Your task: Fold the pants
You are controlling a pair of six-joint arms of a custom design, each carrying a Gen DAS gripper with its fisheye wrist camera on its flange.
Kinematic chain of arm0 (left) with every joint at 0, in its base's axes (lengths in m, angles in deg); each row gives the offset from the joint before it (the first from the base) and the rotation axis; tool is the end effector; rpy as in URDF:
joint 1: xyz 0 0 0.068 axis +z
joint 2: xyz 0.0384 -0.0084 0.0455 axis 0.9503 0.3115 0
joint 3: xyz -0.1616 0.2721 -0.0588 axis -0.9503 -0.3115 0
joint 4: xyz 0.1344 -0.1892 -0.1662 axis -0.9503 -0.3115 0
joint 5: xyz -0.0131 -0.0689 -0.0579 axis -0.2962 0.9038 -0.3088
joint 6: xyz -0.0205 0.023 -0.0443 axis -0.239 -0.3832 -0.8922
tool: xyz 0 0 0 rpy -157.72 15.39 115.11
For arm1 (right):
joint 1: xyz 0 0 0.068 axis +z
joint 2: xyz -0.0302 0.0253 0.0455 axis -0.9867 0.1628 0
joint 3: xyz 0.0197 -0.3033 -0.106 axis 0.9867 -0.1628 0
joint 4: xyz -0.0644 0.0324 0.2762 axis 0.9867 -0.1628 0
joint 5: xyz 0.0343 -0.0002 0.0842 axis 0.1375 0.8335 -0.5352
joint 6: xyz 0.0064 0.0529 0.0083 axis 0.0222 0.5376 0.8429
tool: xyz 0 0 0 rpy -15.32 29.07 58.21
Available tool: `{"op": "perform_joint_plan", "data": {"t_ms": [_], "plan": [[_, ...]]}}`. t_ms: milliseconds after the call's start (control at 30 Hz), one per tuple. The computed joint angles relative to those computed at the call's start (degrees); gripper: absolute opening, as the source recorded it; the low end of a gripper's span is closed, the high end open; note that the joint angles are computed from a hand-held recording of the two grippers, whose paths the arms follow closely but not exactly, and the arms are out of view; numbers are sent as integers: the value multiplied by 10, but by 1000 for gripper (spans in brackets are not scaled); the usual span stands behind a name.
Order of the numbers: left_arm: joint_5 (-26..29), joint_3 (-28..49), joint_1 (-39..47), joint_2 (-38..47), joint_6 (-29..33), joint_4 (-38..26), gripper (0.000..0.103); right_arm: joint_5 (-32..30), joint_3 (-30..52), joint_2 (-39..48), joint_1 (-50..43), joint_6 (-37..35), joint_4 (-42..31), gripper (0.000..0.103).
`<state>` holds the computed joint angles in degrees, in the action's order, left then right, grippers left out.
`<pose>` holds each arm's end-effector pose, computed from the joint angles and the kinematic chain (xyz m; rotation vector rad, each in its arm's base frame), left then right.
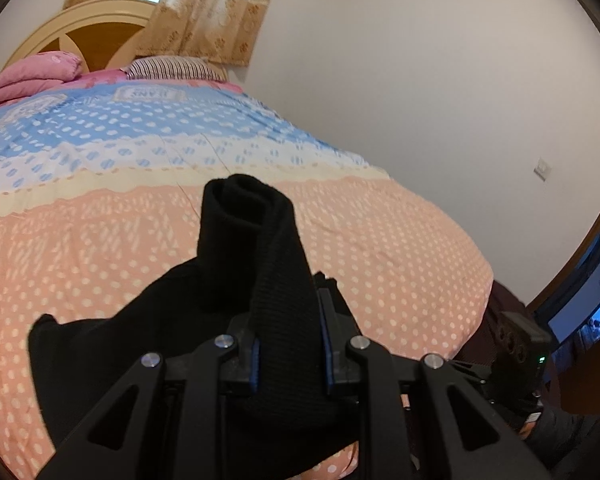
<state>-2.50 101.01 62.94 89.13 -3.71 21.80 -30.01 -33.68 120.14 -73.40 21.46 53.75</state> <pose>0.2870 -0.0560 0.2375 0.1319 2.2519 -0.5336 0.2515 0.0519 0.0955 -0.4051 2.2372 0.7612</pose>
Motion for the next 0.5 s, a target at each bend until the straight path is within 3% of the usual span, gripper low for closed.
{"op": "perform_joint_plan", "data": {"t_ms": [500], "plan": [[-62, 34, -72, 103, -10, 12, 23, 1, 4, 24, -8, 29, 24, 71]]}}
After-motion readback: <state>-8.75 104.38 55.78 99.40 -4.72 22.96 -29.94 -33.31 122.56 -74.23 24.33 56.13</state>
